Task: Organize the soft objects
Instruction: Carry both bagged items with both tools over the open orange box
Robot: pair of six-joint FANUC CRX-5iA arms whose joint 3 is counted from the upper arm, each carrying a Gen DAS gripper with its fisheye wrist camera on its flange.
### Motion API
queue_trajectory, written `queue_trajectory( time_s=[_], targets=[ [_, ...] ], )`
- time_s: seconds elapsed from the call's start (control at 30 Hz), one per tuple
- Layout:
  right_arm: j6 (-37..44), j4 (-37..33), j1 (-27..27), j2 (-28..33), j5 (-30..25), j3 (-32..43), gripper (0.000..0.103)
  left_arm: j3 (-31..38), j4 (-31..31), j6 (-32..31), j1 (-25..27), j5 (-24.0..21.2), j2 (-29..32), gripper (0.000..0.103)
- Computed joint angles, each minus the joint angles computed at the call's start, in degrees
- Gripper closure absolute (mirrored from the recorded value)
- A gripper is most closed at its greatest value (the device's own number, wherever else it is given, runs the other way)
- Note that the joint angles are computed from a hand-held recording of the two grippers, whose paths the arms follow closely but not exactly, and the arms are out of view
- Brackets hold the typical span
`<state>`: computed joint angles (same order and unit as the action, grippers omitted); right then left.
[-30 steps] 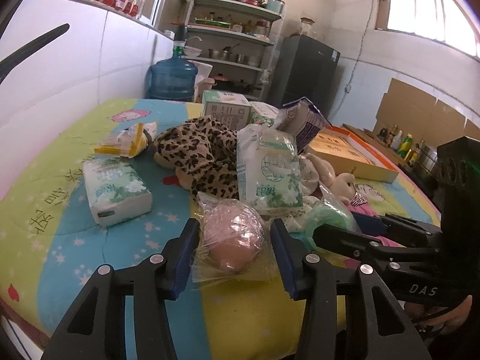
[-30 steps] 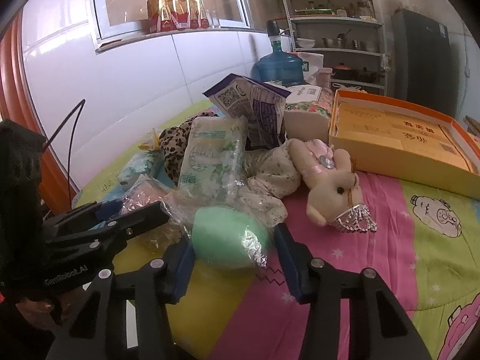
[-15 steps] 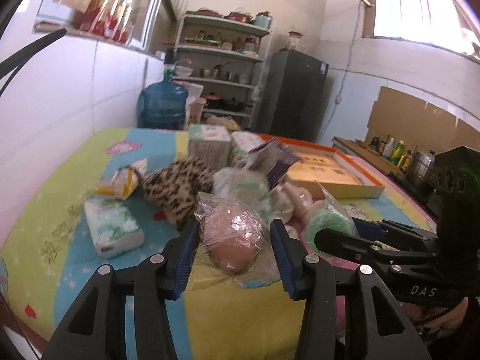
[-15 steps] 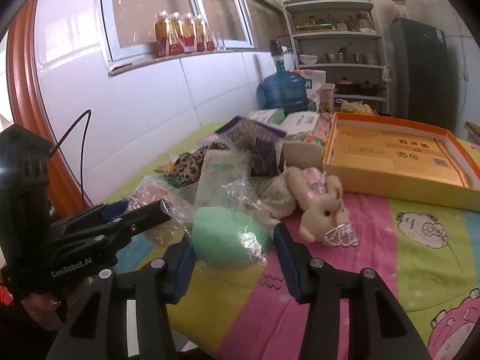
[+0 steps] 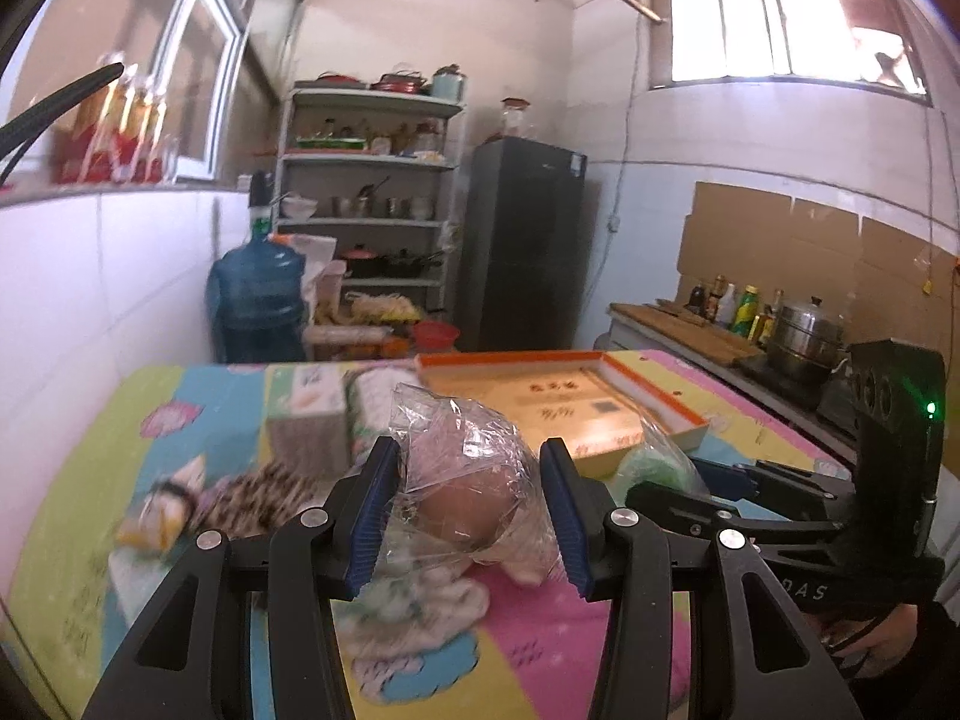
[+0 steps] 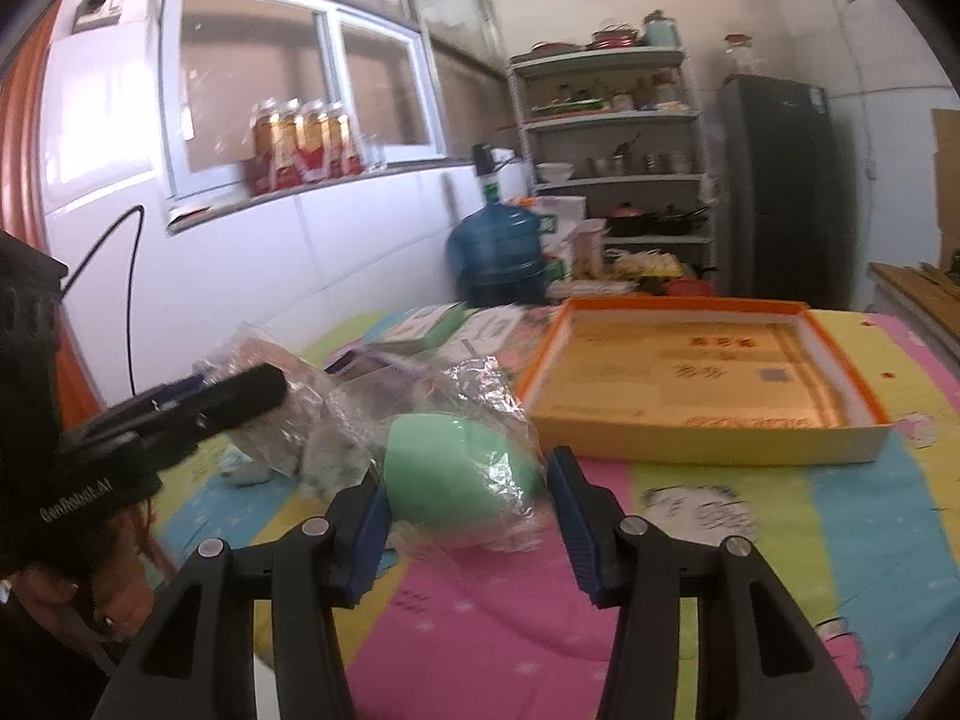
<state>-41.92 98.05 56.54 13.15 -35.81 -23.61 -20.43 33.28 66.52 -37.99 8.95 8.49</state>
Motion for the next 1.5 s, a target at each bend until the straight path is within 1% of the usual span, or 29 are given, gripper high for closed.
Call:
queue_trajectory(
  time_s=[0.03, 0.07, 0.2, 0.27, 0.3, 0.37, 0.4, 0.47, 0.57, 0.63, 0.73, 0.8, 0.93, 1.13, 1.4, 1.5],
  targets=[
    [0.31, -0.56, -0.01, -0.36, -0.65, -0.27, 0.052, 0.61, 1.5, -1.54, -0.39, 0.19, 0.59, 0.053],
    [0.77, -1.19, -0.09, -0.81, -1.32, -0.64, 0.052, 1.16, 4.47, -4.38, -1.07, 0.64, 1.28, 0.053],
    [2.56, -3.16, -0.47, -2.43, -3.9, -2.08, 0.052, 3.68, 19.99, -18.23, -5.05, 3.78, 4.7, 0.053],
    [2.82, -3.47, -1.22, -3.32, -4.49, -2.83, 0.052, 5.1, 25.23, -22.62, -6.54, 4.8, 6.25, 0.053],
    [2.9, -3.54, -1.64, -3.61, -4.5, -3.01, 0.052, 6.21, 28.96, -25.81, -7.55, 5.58, 7.33, 0.053],
    [2.85, -3.58, -2.73, -4.37, -4.55, -3.72, 0.052, 7.9, 33.17, -29.48, -8.8, 6.59, 8.91, 0.053],
    [2.68, -3.45, -3.15, -4.72, -4.54, -4.15, 0.052, 9.23, 36.78, -32.62, -9.94, 7.64, 10.13, 0.053],
    [2.74, -3.64, -4.33, -5.09, -4.37, -4.37, 0.052, 11.48, 41.69, -36.8, -11.32, 9.11, 12.05, 0.053],
    [2.36, -3.52, -6.19, -5.52, -3.49, -4.73, 0.052, 14.97, 48.62, -42.17, -12.92, 10.75, 14.83, 0.053],
    [2.23, -3.69, -7.43, -5.65, -2.57, -4.77, 0.052, 16.84, 51.94, -44.52, -13.8, 12.0, 16.33, 0.053],
    [1.25, -3.09, -9.83, -5.6, -0.07, -4.81, 0.052, 20.87, 57.92, -49.61, -15.41, 15.13, 19.38, 0.053],
    [0.75, -2.65, -11.34, -5.54, 1.66, -4.86, 0.052, 23.98, 62.35, -53.57, -16.4, 17.36, 21.64, 0.053],
    [2.92, -3.95, -13.76, -4.26, 4.63, -3.6, 0.052, 31.11, 72.24, -61.97, -18.04, 21.15, 26.4, 0.053],
    [5.45, -5.35, -16.42, -2.3, 8.06, -1.69, 0.052, 39.52, 80.65, -69.87, -18.93, 24.56, 31.95, 0.053],
    [9.83, -10.15, -18.38, 0.5, 10.55, 1.12, 0.052, 54.02, 94.04, -83.35, -19.85, 30.12, 40.17, 0.053],
    [12.28, -12.98, -18.62, 1.68, 11.14, 2.29, 0.052, 58.85, 99.28, -88.3, -19.83, 31.8, 42.58, 0.053]
  ],
)
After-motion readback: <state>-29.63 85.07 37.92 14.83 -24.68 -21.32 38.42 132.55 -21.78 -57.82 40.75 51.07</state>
